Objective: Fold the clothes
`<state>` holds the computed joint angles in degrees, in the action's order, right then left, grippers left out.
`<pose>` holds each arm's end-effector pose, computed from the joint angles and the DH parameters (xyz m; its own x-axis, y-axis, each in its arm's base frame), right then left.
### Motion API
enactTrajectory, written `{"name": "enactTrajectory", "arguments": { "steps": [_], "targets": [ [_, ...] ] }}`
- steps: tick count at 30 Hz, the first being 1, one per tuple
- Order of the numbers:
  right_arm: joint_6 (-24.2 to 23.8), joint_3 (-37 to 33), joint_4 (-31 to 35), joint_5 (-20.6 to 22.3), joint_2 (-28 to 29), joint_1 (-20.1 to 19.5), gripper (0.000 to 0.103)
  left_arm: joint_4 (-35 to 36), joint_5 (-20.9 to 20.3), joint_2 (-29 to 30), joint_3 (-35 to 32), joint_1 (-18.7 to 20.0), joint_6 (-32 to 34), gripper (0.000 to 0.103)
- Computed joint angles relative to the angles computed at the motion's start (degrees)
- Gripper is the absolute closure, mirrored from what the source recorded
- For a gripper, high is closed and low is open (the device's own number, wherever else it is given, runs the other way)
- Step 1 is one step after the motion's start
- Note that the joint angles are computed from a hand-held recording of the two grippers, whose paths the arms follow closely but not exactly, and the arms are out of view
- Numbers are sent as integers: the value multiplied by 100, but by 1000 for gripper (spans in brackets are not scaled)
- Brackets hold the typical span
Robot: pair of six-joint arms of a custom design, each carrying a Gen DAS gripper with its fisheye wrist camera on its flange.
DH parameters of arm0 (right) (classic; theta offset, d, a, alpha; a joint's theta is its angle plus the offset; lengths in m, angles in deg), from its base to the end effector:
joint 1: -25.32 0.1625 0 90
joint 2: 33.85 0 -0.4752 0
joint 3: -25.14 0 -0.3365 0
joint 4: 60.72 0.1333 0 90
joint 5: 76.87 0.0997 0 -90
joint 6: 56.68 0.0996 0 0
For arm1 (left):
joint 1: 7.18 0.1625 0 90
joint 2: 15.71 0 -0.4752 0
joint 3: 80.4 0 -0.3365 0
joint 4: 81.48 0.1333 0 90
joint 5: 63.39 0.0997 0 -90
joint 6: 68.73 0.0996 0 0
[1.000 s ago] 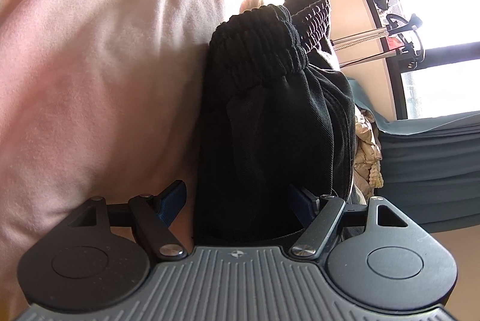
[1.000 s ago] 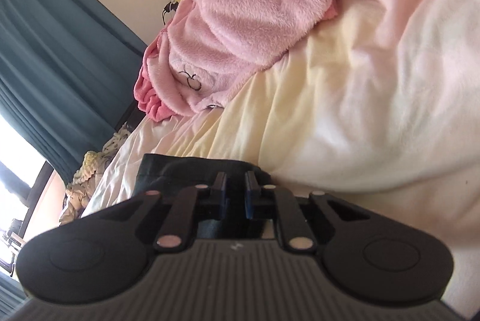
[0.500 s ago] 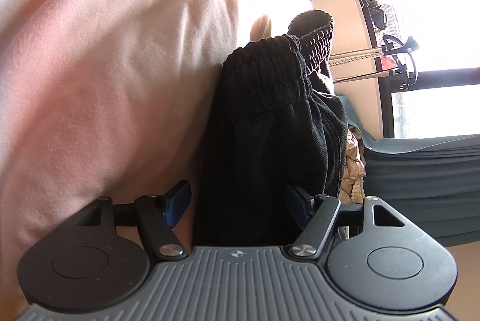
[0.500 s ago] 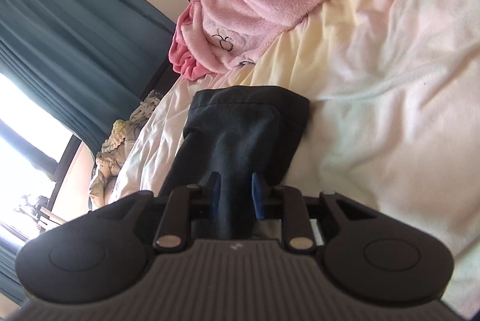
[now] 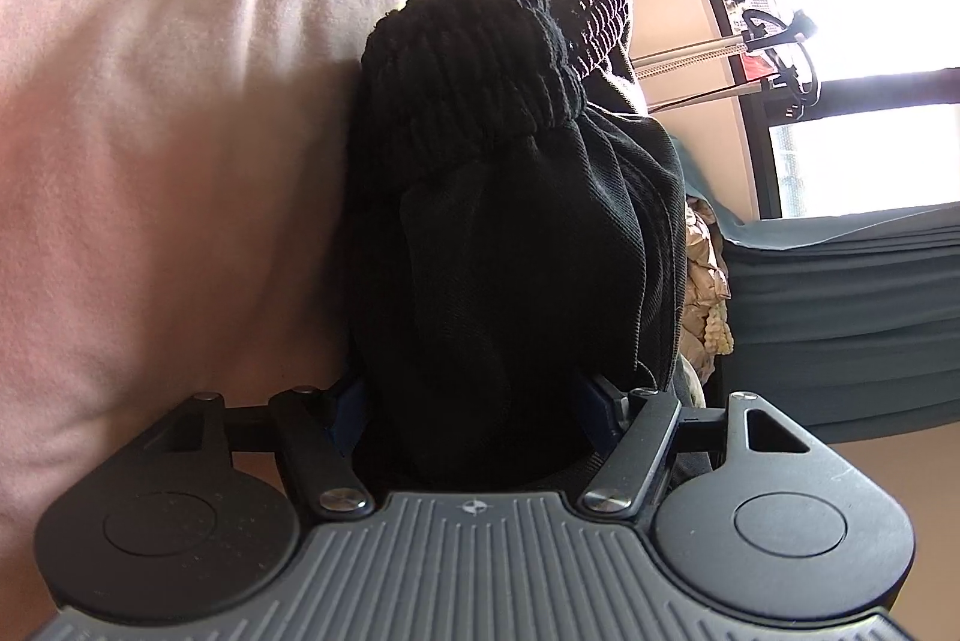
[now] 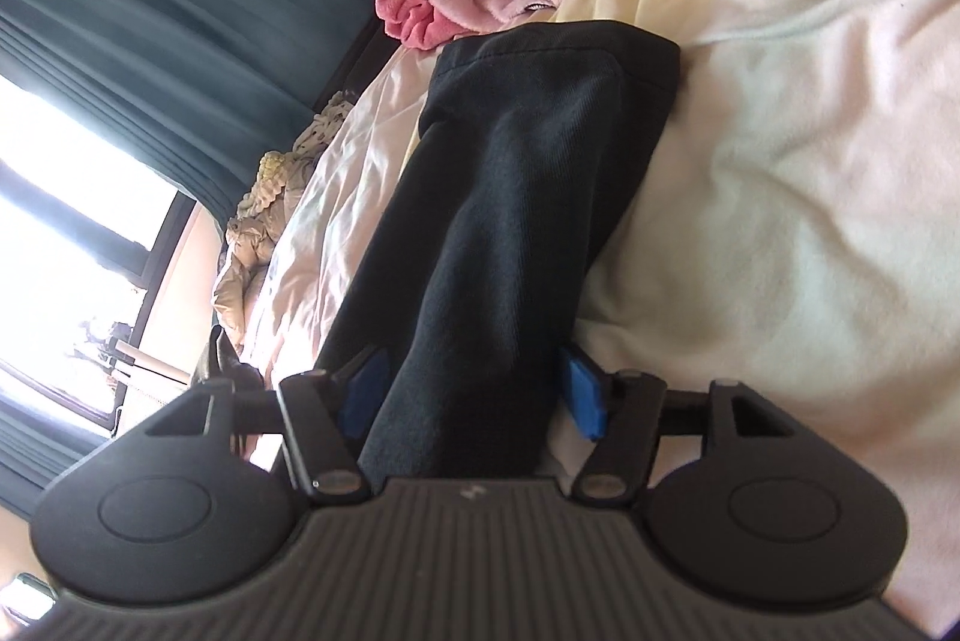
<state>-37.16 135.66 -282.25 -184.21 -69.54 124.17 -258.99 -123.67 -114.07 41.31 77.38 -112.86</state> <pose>0.1960 -0.5850 0.1461 -0.9533 0.2748 -0.1250 0.2483 0.4781 -0.8424 0.1476 -0.3768 0.5513 -0.6797 -0.5618 0.4716 -0.6018 0.0595 -0.7965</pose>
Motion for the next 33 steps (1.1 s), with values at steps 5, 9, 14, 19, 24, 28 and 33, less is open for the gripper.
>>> {"name": "enactTrajectory", "arguments": {
  "steps": [5, 9, 14, 19, 24, 28, 33],
  "targets": [
    [-29, -294, -116, 173, 210, -49, 47, -149, -121, 199, -132, 249, 64, 91],
    [-28, -522, -312, 37, 382, 48, 87, -506, 190, 212, -44, 37, 374, 96],
    [-130, -513, -1209, 113, 338, 381, 90, -915, 469, -340, 241, -711, 1160, 96],
    [152, 18, -2131, -198, 127, 738, 91, -396, 1750, -1392, 591, -2089, 1094, 97],
    [2012, 1224, -1522, -539, -296, 495, 89, 1599, 2785, -2340, 833, -2820, -340, 97],
    [3084, 1748, -1401, -54, -369, 49, 85, 2443, 2772, -2571, 872, -2580, -1003, 97],
    [2697, 1566, -2069, -362, -178, 86, 54, 2259, 3149, -2649, 1019, -2891, -821, 96]
  ]
}}
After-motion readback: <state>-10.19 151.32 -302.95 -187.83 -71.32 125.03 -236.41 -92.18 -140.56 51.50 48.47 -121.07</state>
